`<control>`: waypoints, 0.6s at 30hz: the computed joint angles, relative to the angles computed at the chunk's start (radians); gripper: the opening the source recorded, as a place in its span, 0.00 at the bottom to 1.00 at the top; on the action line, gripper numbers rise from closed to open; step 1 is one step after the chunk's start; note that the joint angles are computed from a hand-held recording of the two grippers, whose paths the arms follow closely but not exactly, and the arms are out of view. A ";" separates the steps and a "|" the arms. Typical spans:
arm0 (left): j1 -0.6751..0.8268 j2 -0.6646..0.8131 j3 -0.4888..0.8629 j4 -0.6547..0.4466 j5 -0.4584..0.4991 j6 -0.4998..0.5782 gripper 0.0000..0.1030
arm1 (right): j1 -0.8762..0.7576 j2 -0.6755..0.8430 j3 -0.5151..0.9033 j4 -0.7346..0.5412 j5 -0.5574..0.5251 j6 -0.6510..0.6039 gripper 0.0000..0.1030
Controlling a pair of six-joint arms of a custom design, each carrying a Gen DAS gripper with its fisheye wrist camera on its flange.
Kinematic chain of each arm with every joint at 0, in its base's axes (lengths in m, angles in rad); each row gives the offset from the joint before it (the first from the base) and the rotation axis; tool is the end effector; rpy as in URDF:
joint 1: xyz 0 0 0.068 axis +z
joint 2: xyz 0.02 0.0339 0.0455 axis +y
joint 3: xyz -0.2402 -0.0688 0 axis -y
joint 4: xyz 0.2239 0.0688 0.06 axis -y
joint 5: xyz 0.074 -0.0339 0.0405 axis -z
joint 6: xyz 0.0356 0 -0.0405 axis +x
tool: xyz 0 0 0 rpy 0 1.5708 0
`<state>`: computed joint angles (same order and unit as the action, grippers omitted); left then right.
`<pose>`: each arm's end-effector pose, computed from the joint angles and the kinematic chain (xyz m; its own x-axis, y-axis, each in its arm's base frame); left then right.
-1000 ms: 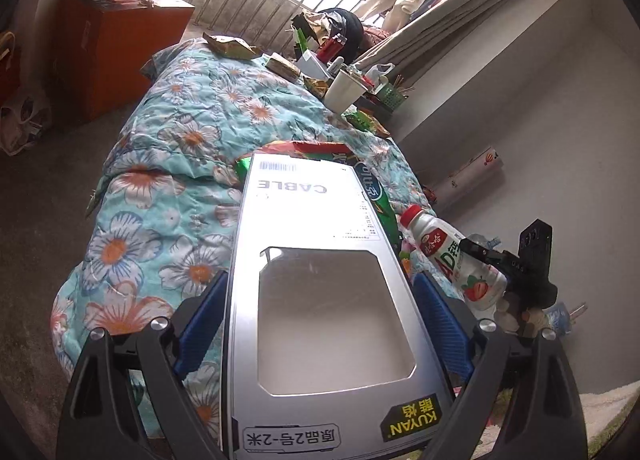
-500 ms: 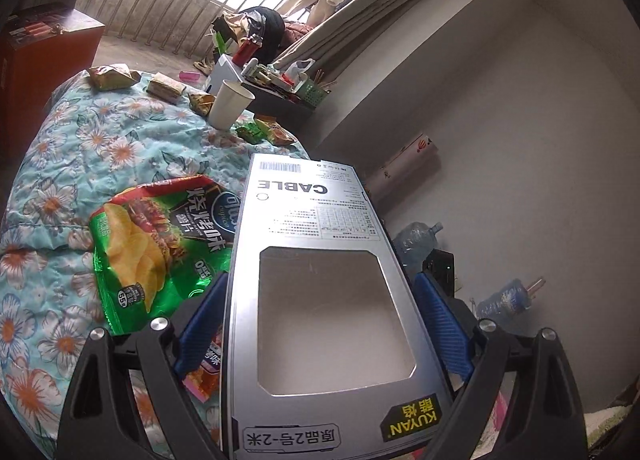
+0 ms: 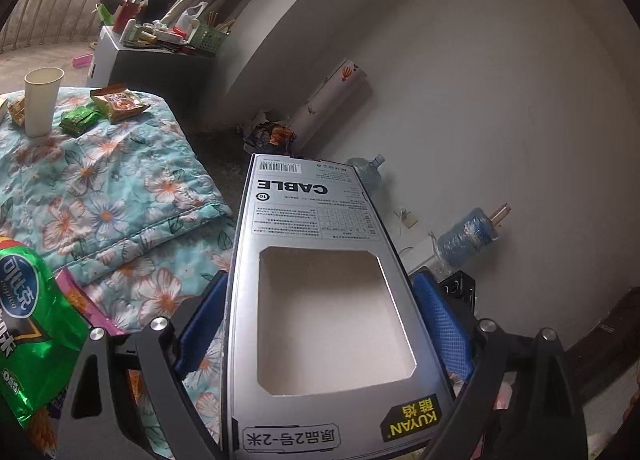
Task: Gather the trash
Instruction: 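Carry the bottle and box over the blue wastebasket and open both tools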
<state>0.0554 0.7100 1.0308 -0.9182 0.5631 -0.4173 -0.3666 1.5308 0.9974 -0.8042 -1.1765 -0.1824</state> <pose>0.1183 -0.0125 0.3391 -0.6731 -0.3806 -0.6342 0.1324 0.7816 -0.6096 0.2489 -0.0603 0.2060 -0.8821 0.2640 -0.3902 -0.2252 0.4911 0.8415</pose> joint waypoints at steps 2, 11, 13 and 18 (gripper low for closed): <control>-0.178 0.144 0.008 0.148 -0.115 -0.048 0.87 | -0.097 0.079 0.042 0.006 -0.007 0.004 0.54; -0.447 1.003 0.435 0.363 -0.198 0.029 0.87 | -0.221 0.437 0.203 0.307 0.087 0.365 0.54; -0.473 1.200 0.623 0.315 -0.221 0.047 0.88 | -0.186 0.505 0.251 0.393 0.151 0.478 0.54; -0.511 1.694 1.226 0.159 -0.289 0.031 0.92 | -0.140 0.775 0.516 0.450 0.296 0.614 0.66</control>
<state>-0.4555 2.4041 2.2563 -0.7595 0.2745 -0.3858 -0.5067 2.3055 1.5137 -0.3545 -0.8804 0.4314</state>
